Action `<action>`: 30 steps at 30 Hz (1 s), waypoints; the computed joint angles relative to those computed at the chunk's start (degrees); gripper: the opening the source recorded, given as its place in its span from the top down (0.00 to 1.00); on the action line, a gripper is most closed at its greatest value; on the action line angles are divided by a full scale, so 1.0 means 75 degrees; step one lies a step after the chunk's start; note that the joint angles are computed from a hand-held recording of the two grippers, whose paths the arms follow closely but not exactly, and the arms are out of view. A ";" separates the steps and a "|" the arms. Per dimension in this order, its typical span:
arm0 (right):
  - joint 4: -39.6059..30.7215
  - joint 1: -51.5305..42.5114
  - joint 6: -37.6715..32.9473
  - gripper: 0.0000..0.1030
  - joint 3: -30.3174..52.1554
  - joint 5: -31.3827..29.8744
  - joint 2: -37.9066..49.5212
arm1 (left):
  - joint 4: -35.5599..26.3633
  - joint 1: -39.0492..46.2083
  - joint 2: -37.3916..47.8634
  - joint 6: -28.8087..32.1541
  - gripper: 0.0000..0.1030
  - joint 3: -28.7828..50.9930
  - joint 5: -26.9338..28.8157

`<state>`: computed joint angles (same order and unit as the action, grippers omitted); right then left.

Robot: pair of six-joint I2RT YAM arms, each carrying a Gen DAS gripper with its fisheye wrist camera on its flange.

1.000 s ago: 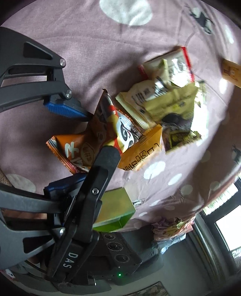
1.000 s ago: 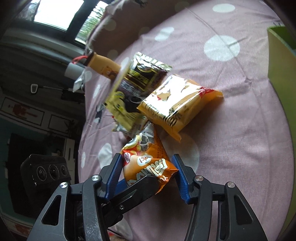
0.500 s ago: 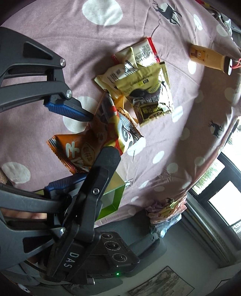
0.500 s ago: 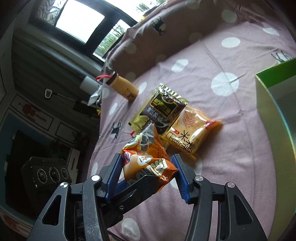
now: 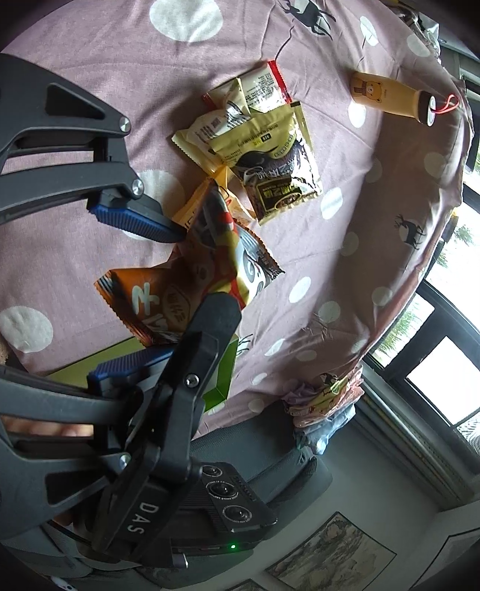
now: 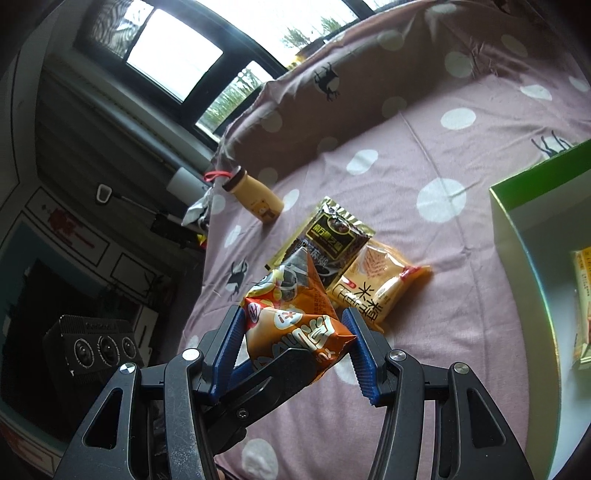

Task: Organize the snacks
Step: 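Lift the orange bag with the right gripper and carry it over the green box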

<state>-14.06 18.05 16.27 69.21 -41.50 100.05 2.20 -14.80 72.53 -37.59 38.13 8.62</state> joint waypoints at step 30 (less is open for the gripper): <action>0.0354 -0.0291 -0.0130 0.45 -0.0509 -0.0052 -0.0661 | 0.0345 -0.0342 -0.0100 0.0174 0.46 0.0006 -0.0227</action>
